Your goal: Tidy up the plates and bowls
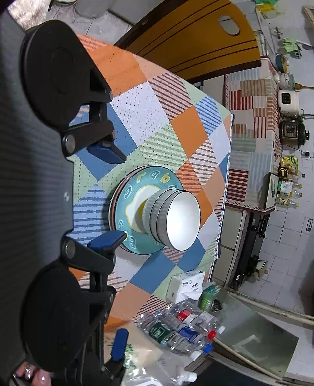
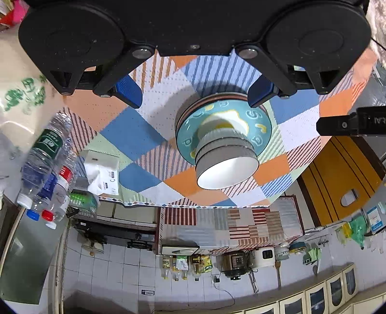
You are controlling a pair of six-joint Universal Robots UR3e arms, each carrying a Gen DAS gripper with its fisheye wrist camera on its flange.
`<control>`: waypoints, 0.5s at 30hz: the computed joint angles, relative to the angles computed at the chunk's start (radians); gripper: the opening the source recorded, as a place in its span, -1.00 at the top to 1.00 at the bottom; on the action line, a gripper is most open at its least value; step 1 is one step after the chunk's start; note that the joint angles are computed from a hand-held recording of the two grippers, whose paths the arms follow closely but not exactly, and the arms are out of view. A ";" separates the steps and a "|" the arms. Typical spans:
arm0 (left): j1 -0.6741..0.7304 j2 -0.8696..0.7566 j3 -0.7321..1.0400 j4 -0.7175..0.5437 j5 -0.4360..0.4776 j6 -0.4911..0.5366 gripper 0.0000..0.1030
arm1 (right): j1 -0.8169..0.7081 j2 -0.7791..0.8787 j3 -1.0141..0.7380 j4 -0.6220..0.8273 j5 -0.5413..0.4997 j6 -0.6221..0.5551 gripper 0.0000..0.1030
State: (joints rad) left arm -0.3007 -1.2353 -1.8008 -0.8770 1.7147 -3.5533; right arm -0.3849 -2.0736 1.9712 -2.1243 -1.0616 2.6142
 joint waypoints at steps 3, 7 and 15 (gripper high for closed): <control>-0.033 0.016 0.003 -0.013 0.035 -0.023 -0.17 | -0.010 -0.050 -0.019 0.069 -0.016 -0.016 -0.87; -0.057 0.033 0.007 -0.029 0.050 -0.033 -0.17 | -0.026 -0.125 -0.038 0.132 -0.042 -0.034 -0.88; -0.123 0.022 0.013 -0.041 0.115 -0.058 -0.18 | -0.107 -0.236 -0.062 0.273 -0.001 -0.081 -0.90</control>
State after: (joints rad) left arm -0.4235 -1.2134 -1.7883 -0.9181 1.8301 -3.6109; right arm -0.4919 -2.3099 1.9090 -1.8511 -1.0626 2.5334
